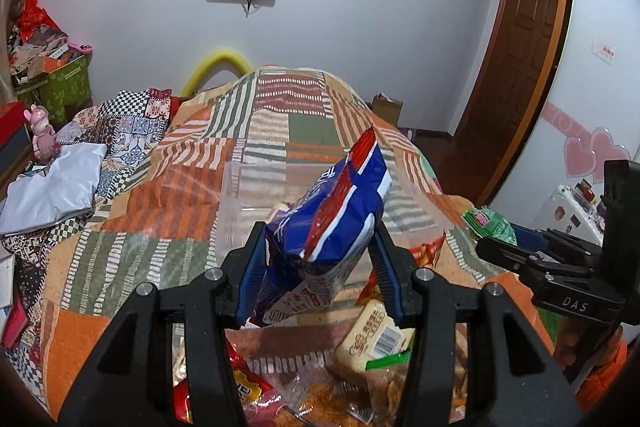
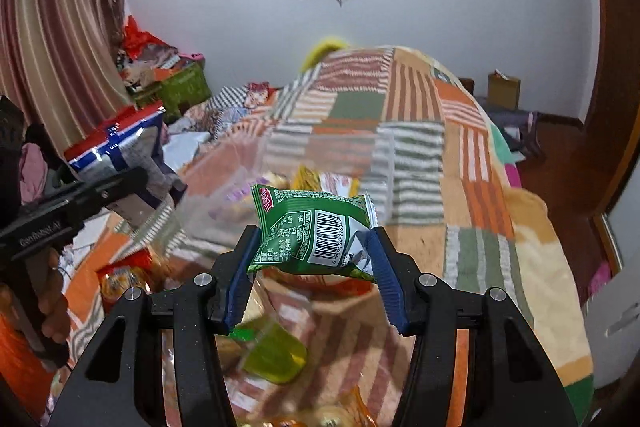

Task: Organize snacks
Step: 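Lift both bags over the clear box and open both tools to release them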

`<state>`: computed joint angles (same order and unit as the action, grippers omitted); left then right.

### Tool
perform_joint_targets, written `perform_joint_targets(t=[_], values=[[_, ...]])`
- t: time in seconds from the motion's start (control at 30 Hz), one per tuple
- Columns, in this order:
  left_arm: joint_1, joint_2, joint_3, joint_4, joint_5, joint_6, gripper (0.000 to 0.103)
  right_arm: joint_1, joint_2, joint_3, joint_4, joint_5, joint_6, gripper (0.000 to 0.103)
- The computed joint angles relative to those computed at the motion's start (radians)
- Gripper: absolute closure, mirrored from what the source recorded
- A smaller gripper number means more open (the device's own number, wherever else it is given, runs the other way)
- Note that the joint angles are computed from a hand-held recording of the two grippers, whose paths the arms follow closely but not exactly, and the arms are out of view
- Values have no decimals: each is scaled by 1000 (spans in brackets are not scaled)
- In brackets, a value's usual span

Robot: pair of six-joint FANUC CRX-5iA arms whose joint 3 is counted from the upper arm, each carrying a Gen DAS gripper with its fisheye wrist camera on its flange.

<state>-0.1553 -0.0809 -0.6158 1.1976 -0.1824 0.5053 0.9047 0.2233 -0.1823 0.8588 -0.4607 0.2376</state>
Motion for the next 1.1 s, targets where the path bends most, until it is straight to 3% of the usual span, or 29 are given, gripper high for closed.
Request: perform_joint_targets(t=[0.27,0.67,0.83,1.1], values=[[-8,42,52,19,24,-18,53,-10,57,79,-5,7,56,52],[72,178,205,-299,-83,263,53,-28,164,249,-239,-44,283,52],[75,217,249,-394,-93,327,53,-36,206,310,-306,-84,352,52],[76,285,375,-646,-161,495,53,-47,274,422,-431,-170,485,52]])
